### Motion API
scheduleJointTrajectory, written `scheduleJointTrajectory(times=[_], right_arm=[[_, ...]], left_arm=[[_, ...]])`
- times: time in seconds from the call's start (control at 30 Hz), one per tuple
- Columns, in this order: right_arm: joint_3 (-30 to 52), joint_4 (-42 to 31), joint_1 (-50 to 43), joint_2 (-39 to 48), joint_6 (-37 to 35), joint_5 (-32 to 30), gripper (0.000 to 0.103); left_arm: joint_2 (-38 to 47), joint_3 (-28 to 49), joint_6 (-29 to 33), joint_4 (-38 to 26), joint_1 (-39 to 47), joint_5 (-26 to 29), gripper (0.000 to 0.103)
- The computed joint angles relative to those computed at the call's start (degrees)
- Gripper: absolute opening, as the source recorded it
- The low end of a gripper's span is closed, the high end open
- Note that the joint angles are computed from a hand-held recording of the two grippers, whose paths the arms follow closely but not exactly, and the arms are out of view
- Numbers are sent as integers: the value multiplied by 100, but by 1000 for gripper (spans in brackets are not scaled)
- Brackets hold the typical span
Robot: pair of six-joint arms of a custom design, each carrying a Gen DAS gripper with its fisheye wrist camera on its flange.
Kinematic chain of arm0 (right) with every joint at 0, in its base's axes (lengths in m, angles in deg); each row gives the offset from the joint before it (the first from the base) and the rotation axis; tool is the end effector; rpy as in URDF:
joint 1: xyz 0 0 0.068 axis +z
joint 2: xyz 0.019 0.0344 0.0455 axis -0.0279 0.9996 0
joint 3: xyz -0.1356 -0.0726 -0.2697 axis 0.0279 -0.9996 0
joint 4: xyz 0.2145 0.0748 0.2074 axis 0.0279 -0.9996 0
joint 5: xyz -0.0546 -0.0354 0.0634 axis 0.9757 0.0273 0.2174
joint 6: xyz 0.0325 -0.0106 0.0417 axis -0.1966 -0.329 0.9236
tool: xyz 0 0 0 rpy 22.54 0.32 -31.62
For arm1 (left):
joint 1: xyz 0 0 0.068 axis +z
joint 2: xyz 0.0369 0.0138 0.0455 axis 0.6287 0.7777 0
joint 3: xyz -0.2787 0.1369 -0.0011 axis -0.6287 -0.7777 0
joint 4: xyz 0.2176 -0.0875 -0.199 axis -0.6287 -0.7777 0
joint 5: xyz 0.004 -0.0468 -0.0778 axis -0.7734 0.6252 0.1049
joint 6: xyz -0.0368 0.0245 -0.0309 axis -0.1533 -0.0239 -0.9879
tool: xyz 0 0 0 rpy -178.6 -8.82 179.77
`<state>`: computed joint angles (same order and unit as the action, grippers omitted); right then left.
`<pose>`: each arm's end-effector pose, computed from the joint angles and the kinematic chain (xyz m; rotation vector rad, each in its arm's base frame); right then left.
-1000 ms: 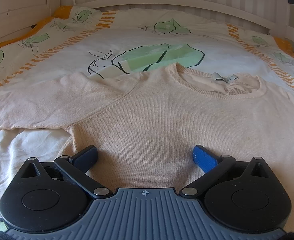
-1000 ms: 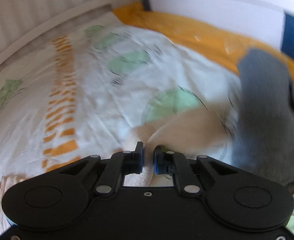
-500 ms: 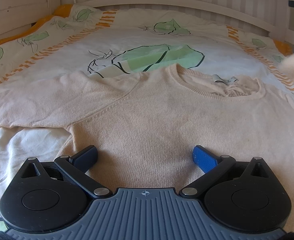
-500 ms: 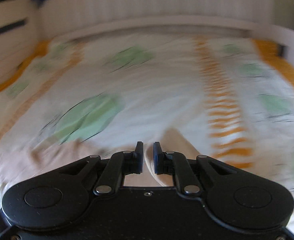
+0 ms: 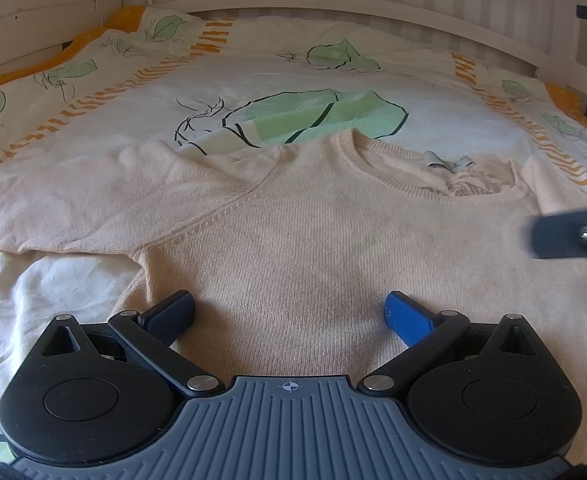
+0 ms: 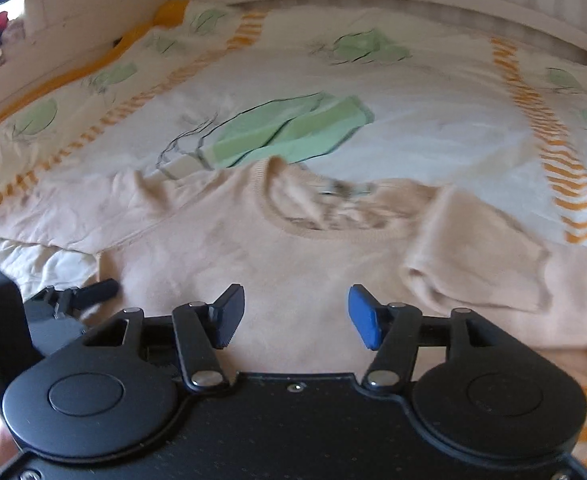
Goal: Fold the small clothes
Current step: 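Carry the held sleeve across the sweater body and open the right tool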
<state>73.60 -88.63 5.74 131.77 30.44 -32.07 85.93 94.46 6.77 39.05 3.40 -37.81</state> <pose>0.2753 0.0437 0.2454 -0.3627 2.3073 0.2904 0.2694 -0.1698 0.1738 -0.1632 2.2600 0.0505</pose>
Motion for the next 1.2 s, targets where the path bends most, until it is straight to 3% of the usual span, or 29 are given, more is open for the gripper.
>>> scheduleJointTrajectory(times=[0.13,0.33,0.43,0.5,0.6,0.77,0.97,1.1,1.2], right_arm=[[-13,-529,-800,-206,-322,-165,79],[709,-2412,-2346,70,-310,-909,81],[806,-2874,-2888,-163,-517,-1105,89],[827,-3101,-3156,-369,-596,-1242,89],[881,-3507,-3591,-642,-826,-1650,89],[891,-4049,-4202,-1292,-1144,-2109,90],[975,-4802,-4461,-1919,-998,-2618,94],[1035,-4975,-4176,-2463,-650,-2616,96],[798,-4417,-3382,-3069,-122,-2008,102]], left_arm=[[37,28,-9,-34,-25,-31,103],[65,111,6,-179,-46,-79,103],[44,178,18,-313,-1,2,103],[-69,211,77,-460,101,237,102],[-461,250,250,-943,225,766,99],[-2113,-284,275,-1555,28,1179,92],[-4021,-276,-34,-3010,-460,977,92],[-4417,192,46,-3689,-430,1083,93],[-4349,459,271,-3934,-590,685,93]])
